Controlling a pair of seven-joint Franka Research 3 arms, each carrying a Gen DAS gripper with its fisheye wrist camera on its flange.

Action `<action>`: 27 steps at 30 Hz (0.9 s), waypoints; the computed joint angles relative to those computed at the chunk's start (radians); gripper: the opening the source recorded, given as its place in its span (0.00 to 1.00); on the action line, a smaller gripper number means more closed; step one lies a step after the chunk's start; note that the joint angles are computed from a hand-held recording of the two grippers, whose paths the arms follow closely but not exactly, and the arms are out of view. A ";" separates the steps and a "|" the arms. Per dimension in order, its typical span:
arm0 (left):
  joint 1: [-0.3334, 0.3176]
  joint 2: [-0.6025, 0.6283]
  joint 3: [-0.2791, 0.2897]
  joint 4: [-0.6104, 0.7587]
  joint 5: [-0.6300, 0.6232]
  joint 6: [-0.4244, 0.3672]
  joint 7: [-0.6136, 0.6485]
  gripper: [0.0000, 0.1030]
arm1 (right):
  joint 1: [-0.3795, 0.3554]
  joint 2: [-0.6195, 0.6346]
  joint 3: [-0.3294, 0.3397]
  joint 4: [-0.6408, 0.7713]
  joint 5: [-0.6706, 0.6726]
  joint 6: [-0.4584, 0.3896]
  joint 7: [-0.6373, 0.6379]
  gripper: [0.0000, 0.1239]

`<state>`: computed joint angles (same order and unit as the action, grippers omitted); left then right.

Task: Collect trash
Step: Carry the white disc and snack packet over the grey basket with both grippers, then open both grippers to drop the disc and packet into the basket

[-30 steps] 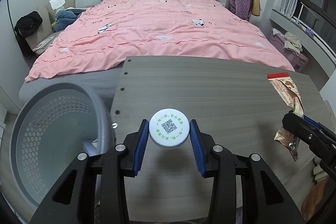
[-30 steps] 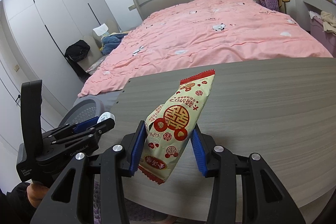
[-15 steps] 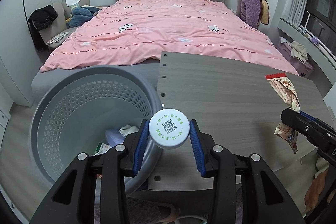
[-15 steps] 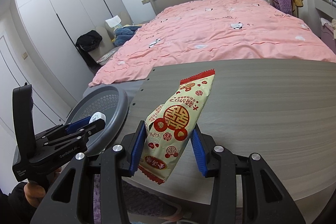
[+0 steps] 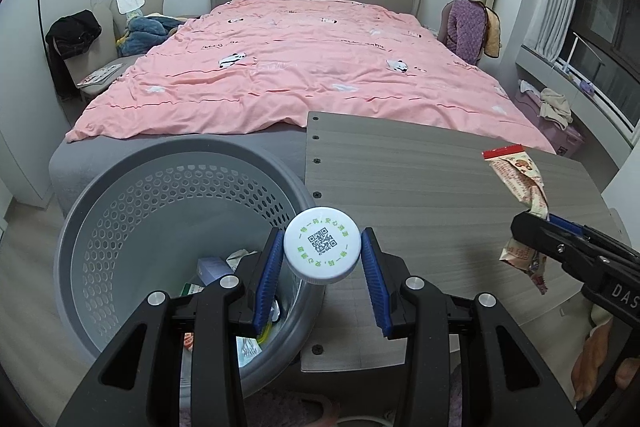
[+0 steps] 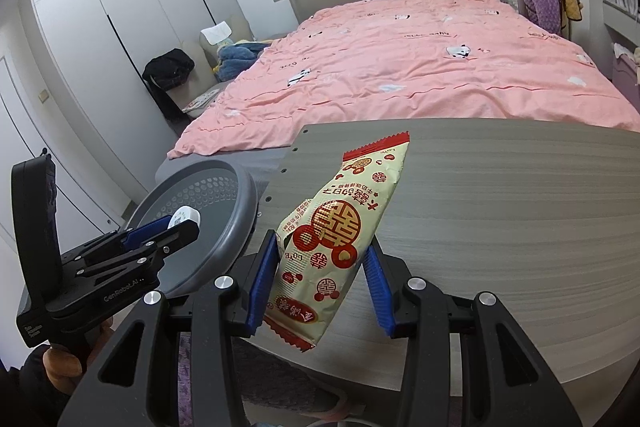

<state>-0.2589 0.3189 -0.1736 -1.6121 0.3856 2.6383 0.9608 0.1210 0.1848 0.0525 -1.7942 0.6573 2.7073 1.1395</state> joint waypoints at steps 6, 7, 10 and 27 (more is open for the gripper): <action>0.020 -0.007 0.013 -0.016 -0.001 0.011 0.006 0.37 | 0.023 0.053 0.010 0.072 -0.054 -0.027 0.032 0.34; 0.022 -0.011 0.019 -0.021 0.007 0.013 0.000 0.37 | 0.027 0.065 0.013 0.088 -0.064 -0.034 0.033 0.34; 0.031 -0.023 0.036 -0.039 0.031 0.014 -0.028 0.37 | 0.041 0.097 0.023 0.138 -0.091 -0.058 0.035 0.34; 0.099 -0.074 0.063 -0.119 0.091 -0.027 -0.144 0.37 | 0.093 0.281 0.080 0.403 -0.132 -0.191 -0.005 0.34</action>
